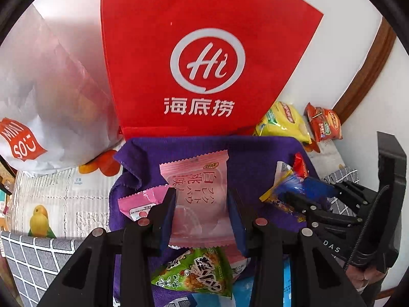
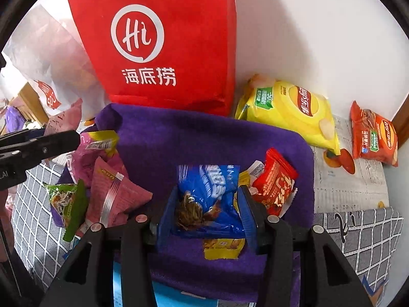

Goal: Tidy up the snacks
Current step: 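Lower both packets over the towel and open both grippers, then move both grippers back toward the remaining snacks on the bedspread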

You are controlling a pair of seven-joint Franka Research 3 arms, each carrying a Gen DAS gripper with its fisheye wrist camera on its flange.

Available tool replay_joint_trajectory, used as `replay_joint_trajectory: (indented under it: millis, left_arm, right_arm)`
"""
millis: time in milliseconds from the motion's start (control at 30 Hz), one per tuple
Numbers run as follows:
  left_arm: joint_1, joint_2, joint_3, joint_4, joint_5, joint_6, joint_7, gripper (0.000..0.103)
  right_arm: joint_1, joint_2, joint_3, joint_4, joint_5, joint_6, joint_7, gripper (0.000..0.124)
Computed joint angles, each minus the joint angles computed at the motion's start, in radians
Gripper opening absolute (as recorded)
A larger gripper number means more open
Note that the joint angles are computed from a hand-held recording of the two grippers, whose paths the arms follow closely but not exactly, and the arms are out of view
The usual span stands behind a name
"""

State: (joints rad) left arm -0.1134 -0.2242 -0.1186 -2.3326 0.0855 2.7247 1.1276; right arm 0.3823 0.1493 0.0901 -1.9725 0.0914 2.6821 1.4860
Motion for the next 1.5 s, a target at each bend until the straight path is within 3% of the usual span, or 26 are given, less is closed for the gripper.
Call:
replay_joint_trajectory:
  millis: [133,367,667,800,900,1267,1500]
  left_arm:
    - [0.002,0.015,-0.002,0.012,0.002,-0.027,-0.001,0.038]
    - [0.003,0.041,-0.005,0.031,-0.006,-0.066,0.004,0.038]
    - [-0.003,0.047,-0.012,0.035,-0.006,-0.051,0.021,0.038]
    - [0.007,0.048,-0.025,0.04,0.036,-0.055,-0.021,0.054]
    - [0.002,0.04,-0.02,0.039,0.033,-0.056,-0.012,0.059]
    - [-0.02,-0.056,-0.017,-0.007,0.03,-0.009,-0.001,0.062]
    - [-0.023,-0.126,-0.041,-0.025,0.088,-0.021,-0.053,0.062]
  right_arm:
    - [0.005,0.002,-0.008,0.001,-0.038,-0.009,0.024,0.049]
    - [-0.003,-0.043,0.0,-0.043,-0.018,0.05,0.001,0.053]
    - [-0.015,-0.081,0.003,-0.074,0.001,0.122,0.013,0.055]
    - [-0.017,-0.083,0.002,-0.074,-0.003,0.124,0.027,0.055]
    - [-0.018,-0.088,0.003,-0.077,-0.01,0.126,0.037,0.055]
    - [-0.028,-0.186,0.015,-0.16,-0.06,0.164,0.134,0.055]
    - [-0.075,-0.325,0.055,-0.277,-0.187,0.148,0.271,0.055]
